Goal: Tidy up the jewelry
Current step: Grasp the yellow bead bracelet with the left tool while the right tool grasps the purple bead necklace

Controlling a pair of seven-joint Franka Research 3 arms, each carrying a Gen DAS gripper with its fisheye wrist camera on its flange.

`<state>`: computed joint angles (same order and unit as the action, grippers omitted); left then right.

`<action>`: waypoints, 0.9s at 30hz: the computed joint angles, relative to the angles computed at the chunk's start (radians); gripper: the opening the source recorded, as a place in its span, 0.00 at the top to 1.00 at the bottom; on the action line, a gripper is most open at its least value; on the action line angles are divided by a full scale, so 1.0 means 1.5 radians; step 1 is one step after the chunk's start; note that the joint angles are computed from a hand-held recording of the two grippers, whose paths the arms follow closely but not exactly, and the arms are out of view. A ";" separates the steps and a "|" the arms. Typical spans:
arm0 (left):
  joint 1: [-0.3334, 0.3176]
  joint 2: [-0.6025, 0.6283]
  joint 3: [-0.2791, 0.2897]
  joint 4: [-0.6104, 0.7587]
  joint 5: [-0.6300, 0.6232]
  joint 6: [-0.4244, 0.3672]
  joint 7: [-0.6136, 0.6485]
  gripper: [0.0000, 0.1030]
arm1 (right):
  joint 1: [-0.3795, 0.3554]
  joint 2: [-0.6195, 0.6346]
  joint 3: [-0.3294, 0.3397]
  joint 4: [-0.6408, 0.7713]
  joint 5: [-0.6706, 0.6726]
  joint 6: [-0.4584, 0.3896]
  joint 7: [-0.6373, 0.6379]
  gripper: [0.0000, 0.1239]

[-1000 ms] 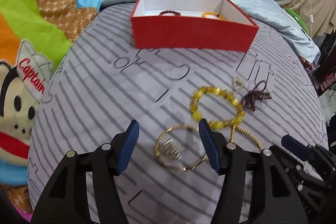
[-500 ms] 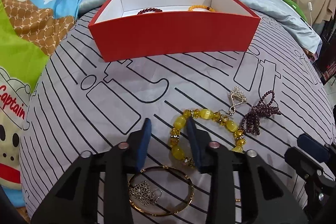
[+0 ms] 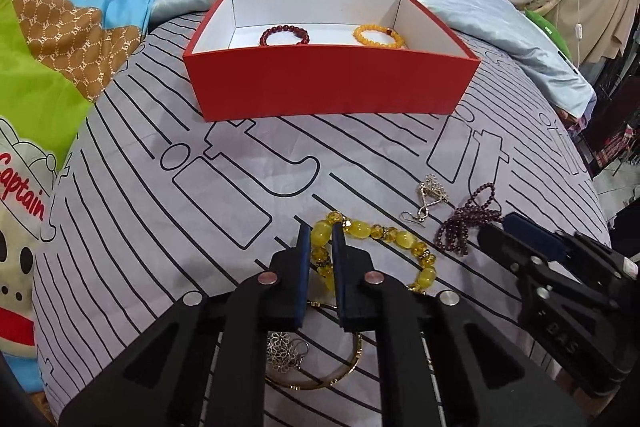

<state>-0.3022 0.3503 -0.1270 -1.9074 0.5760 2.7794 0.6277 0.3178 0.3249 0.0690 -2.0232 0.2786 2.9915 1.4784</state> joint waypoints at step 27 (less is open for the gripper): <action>0.011 -0.001 -0.004 -0.018 -0.028 0.001 0.001 0.90 | -0.006 0.058 0.025 0.104 0.118 -0.072 -0.013 0.81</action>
<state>-0.2851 0.3494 -0.1329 -1.9348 0.5344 2.7814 0.6287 0.3094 0.4121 0.1069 -1.8670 0.4554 2.8830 1.4586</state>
